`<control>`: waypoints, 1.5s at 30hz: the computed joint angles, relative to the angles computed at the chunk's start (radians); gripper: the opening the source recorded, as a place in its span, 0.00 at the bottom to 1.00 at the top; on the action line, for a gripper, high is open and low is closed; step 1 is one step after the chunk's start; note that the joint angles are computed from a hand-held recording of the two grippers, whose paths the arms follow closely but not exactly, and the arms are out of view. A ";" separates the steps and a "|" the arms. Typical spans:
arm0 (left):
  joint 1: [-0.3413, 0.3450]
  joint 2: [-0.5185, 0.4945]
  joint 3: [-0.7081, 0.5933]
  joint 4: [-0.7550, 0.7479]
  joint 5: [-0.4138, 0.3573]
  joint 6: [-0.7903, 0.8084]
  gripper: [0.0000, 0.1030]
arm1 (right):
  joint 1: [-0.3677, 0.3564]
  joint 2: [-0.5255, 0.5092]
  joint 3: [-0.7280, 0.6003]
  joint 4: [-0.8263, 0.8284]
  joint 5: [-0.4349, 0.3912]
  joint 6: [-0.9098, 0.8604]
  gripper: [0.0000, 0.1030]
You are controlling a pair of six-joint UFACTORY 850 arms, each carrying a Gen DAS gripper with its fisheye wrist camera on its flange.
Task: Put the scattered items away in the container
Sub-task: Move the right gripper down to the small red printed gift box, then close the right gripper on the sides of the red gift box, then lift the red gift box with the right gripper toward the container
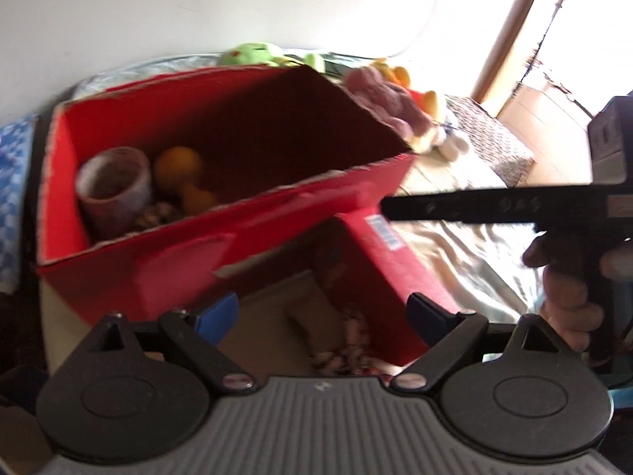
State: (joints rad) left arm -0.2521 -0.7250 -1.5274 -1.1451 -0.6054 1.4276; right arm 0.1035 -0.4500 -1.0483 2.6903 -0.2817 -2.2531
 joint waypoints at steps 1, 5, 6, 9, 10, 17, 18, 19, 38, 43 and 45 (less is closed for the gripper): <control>-0.006 -0.003 -0.005 0.006 -0.007 0.002 0.91 | 0.001 -0.002 0.001 -0.024 0.012 0.027 0.53; -0.028 -0.035 -0.050 0.086 -0.066 -0.048 0.96 | 0.010 -0.012 -0.008 -0.073 0.055 0.097 0.53; -0.034 -0.045 -0.064 0.110 -0.085 -0.065 0.96 | 0.013 -0.014 -0.010 -0.078 0.063 0.104 0.53; -0.053 -0.055 -0.077 0.136 -0.107 -0.057 0.96 | 0.020 -0.021 -0.019 -0.110 0.096 0.130 0.54; -0.059 -0.055 -0.076 0.137 -0.111 -0.044 0.96 | 0.023 -0.024 -0.019 -0.116 0.103 0.132 0.54; -0.092 -0.075 -0.088 0.213 -0.117 -0.075 0.86 | 0.018 -0.027 -0.015 -0.218 0.092 0.236 0.56; -0.091 -0.079 -0.093 0.213 -0.124 -0.084 0.86 | 0.016 -0.027 -0.015 -0.225 0.090 0.248 0.56; -0.090 -0.080 -0.093 0.210 -0.125 -0.087 0.86 | 0.012 -0.026 -0.013 -0.250 0.085 0.283 0.56; -0.151 -0.108 -0.134 0.271 -0.070 -0.221 0.67 | -0.117 -0.075 -0.063 -0.986 -0.130 0.875 0.50; -0.163 -0.108 -0.134 0.189 -0.068 -0.211 0.83 | -0.187 -0.078 -0.065 -1.092 -0.185 0.921 0.47; -0.168 -0.106 -0.130 0.178 -0.059 -0.226 0.85 | -0.209 -0.084 -0.066 -1.133 -0.166 0.949 0.47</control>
